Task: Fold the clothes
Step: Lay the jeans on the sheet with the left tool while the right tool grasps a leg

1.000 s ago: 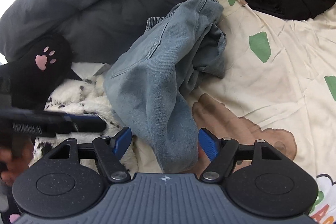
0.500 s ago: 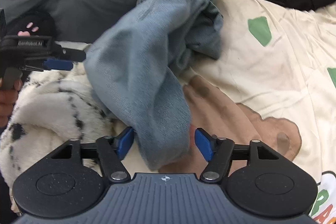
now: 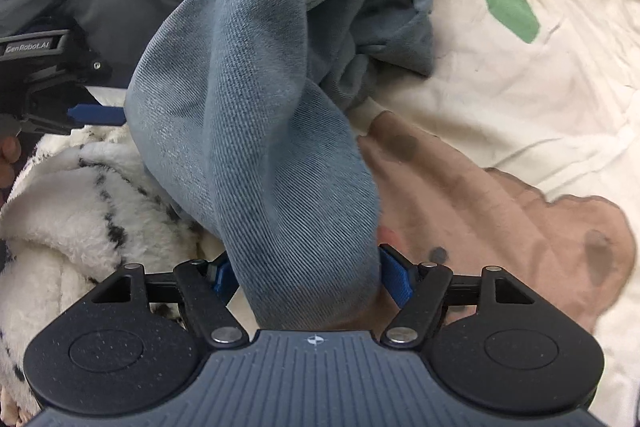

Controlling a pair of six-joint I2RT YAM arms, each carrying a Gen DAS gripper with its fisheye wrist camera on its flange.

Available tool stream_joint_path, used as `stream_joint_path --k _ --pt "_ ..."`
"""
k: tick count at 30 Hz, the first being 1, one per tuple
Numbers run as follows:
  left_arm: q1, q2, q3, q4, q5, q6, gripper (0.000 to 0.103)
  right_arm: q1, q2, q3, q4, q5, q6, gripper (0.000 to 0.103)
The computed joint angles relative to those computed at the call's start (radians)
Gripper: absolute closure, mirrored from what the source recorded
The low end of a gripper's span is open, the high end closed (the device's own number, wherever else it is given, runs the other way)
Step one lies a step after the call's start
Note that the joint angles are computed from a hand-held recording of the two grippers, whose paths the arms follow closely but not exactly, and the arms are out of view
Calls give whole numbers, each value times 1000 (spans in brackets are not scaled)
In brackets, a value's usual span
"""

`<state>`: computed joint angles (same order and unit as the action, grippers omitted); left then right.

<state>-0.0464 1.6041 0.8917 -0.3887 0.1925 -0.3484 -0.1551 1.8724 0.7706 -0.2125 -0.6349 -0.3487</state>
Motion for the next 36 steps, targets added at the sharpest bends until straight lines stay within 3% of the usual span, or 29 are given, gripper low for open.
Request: stream_joint_path --k 1,2,6,12,24,36 --pt "-1 -3 1 -5 -5 4 30 -3 6 0 4 -14 -2 53" --pt "-2 -7 3 -9 -11 8 30 -7 10 6 -3 -22 -7 76" --pt "-6 -25 -1 -14 -29 15 30 -52 -5 26 -63 -40 -50 87" --pt "-18 -35 -13 -2 -69 18 30 -151 -41 106 -232 -6 -160 90" --pt "-79 7 -5 -10 -126 -27 32 -367 40 396 -566 129 -414 91" --pt "-217 34 -6 3 -104 -29 32 -566 184 731 -689 259 -522 92"
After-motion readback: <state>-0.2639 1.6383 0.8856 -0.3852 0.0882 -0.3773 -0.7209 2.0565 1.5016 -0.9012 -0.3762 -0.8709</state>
